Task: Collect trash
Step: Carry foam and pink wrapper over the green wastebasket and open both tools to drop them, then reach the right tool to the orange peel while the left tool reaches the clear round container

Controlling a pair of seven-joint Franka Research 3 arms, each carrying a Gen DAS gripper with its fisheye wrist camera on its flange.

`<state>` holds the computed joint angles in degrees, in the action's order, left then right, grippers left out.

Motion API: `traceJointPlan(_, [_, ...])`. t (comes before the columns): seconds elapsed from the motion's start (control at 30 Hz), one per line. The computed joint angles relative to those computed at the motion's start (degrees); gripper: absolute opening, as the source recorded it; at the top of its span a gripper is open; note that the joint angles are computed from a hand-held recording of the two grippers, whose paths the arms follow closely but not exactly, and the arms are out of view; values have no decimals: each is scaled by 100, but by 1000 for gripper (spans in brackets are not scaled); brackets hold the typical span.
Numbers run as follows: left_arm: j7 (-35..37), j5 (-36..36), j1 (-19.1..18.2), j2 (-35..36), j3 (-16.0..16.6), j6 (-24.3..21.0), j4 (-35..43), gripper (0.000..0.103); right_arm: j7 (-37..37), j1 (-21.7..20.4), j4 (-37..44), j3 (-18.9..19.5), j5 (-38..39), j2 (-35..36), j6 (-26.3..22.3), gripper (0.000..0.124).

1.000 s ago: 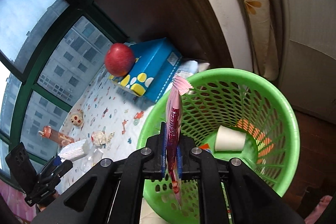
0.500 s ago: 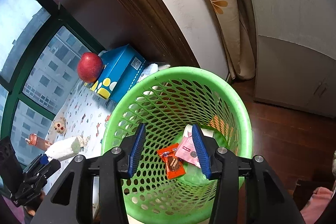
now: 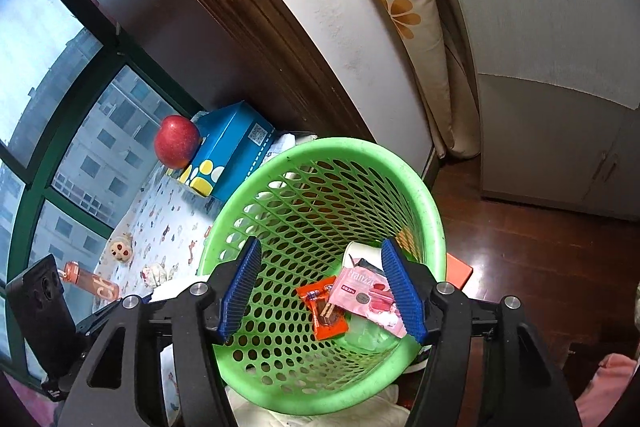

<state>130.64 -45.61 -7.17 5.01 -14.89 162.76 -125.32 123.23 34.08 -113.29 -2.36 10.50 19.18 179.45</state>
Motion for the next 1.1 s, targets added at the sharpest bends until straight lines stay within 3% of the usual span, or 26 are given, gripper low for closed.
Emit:
traceJointPlan(0.13, [-22,-3,-19,64,-43,-24,54,72,-75,-92,-75,99,84,-42,74,60])
traceJointPlan(0.3, [-104,-21,2,60,-38,-18,33,73,-137,-91,-121,141,154,-77,114,61])
traceJointPlan(0.53, [-643,238,40,-191,127,344,-322,73,-450,-191,-35,411,318,-39,157,62])
traceJointPlan(0.73, [-693,55,59,-543,370,667,-744,75,-550,79,243,292,171,90,30,63])
traceJointPlan(0.87, [-1062,376,32,-735,608,931,-1044,77,-544,266,487,201,8,223,-106,64])
traceJointPlan(1.03, [-1425,599,72,-901,935,1062,-1325,78,-660,249,900,380,-45,485,-315,66])
traceJointPlan(1.1, [-1944,1129,206,-963,994,1219,-1497,78,-747,220,1093,482,-47,604,-425,67])
